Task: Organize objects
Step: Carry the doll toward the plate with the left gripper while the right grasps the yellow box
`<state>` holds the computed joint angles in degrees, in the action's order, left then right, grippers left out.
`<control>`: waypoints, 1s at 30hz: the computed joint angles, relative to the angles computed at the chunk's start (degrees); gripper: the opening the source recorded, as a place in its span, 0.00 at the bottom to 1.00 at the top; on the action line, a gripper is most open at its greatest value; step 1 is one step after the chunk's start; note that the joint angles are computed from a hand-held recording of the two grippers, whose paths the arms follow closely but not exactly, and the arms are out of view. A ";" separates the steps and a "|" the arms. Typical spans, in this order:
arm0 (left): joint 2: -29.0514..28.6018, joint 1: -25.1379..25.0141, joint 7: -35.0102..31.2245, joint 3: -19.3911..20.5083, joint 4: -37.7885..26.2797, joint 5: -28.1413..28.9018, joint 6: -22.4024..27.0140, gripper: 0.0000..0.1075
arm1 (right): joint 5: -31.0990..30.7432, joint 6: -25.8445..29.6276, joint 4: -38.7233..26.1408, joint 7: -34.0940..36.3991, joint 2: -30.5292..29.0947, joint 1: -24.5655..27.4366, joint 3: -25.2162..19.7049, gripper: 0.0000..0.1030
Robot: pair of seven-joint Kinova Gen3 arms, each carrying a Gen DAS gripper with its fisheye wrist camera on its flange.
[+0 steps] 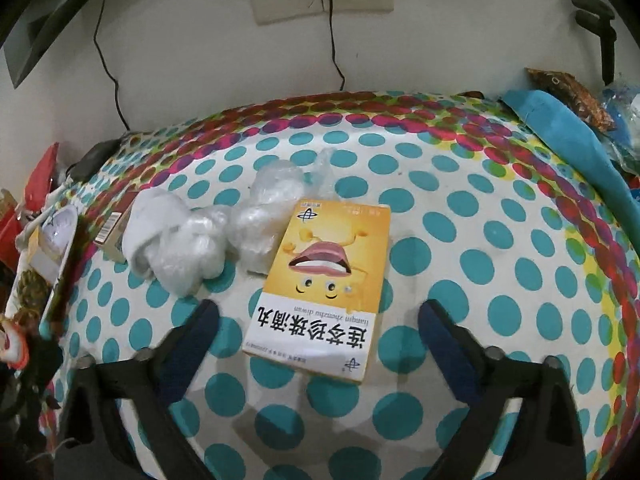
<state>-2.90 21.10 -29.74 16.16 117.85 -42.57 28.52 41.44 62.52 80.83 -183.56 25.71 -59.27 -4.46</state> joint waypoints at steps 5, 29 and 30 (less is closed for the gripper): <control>0.24 0.55 1.18 0.51 0.01 -0.35 0.12 0.61 | 2.87 -2.96 4.27 -3.25 -2.30 -0.60 -0.15 0.50; -4.85 -1.23 11.26 2.33 1.77 -9.45 9.19 0.62 | 22.86 9.52 4.53 -6.58 -0.56 -10.81 -3.06 0.49; -5.13 -1.89 11.10 2.38 1.99 -9.43 9.16 0.61 | 23.00 9.53 4.60 -6.54 -0.56 -10.80 -3.17 0.49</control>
